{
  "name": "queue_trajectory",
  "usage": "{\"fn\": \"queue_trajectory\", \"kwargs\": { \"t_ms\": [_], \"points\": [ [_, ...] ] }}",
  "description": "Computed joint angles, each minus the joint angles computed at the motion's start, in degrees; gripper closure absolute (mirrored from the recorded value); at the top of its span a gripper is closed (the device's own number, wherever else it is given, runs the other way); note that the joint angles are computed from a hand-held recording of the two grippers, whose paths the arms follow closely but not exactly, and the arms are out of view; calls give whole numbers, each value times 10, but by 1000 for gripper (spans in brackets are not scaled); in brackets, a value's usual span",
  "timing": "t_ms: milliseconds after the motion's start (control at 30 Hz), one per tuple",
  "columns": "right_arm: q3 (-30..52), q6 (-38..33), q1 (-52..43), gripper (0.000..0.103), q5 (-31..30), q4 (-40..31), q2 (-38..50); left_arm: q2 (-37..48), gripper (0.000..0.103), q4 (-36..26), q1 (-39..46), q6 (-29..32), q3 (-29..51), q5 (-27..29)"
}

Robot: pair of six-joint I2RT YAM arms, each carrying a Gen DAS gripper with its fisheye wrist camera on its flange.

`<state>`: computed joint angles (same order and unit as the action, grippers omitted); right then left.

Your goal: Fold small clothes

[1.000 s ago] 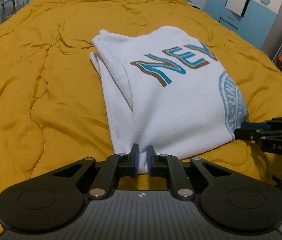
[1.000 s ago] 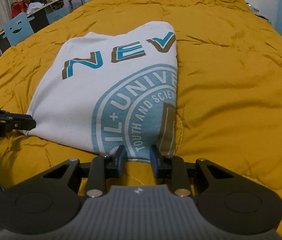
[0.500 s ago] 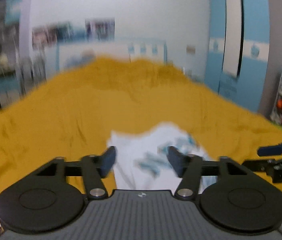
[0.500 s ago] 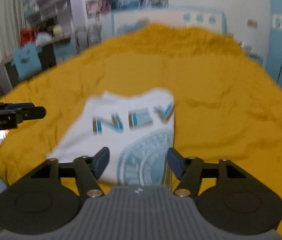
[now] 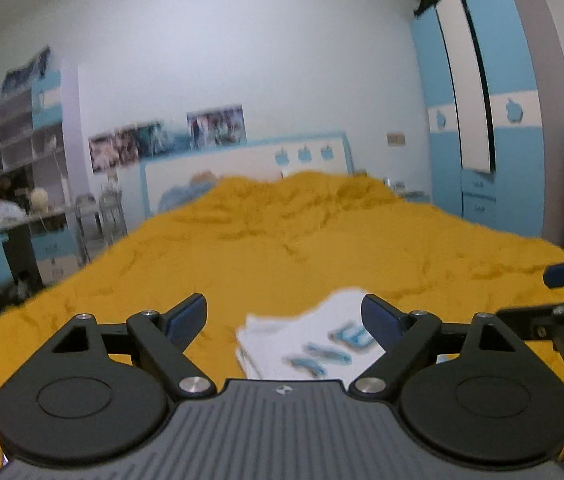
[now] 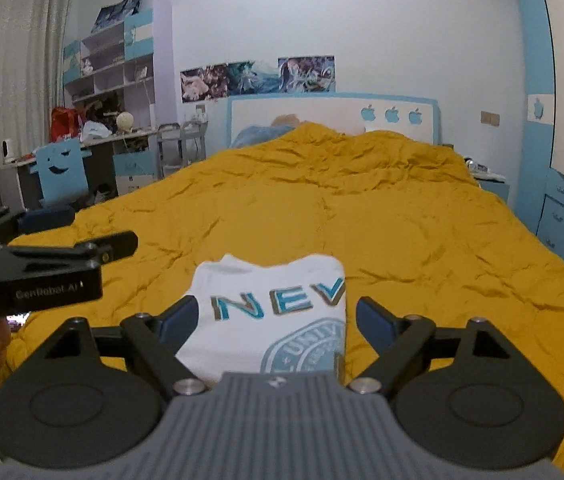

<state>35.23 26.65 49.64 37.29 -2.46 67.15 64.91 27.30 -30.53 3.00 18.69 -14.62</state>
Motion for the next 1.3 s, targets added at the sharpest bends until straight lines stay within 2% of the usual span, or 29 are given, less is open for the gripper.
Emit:
{"fn": "queue_trajectory", "kwargs": {
  "t_ms": [167,267,367,567,800,1300],
  "points": [
    [5,57,4,21,4,-18,47,18,1,-77,23,-44,19,23],
    [6,83,-1,21,-14,-16,74,31,1,-92,40,-60,19,40],
    [5,87,-2,21,-26,-14,94,33,1,-96,47,-58,11,48],
    [9,81,-1,21,-51,2,129,38,1,-100,22,-70,-1,26],
    [19,94,-17,21,-72,-19,146,42,1,-109,19,-68,1,27],
    [12,96,-22,21,-71,-10,148,40,1,-118,18,-66,5,28]
  ]
}}
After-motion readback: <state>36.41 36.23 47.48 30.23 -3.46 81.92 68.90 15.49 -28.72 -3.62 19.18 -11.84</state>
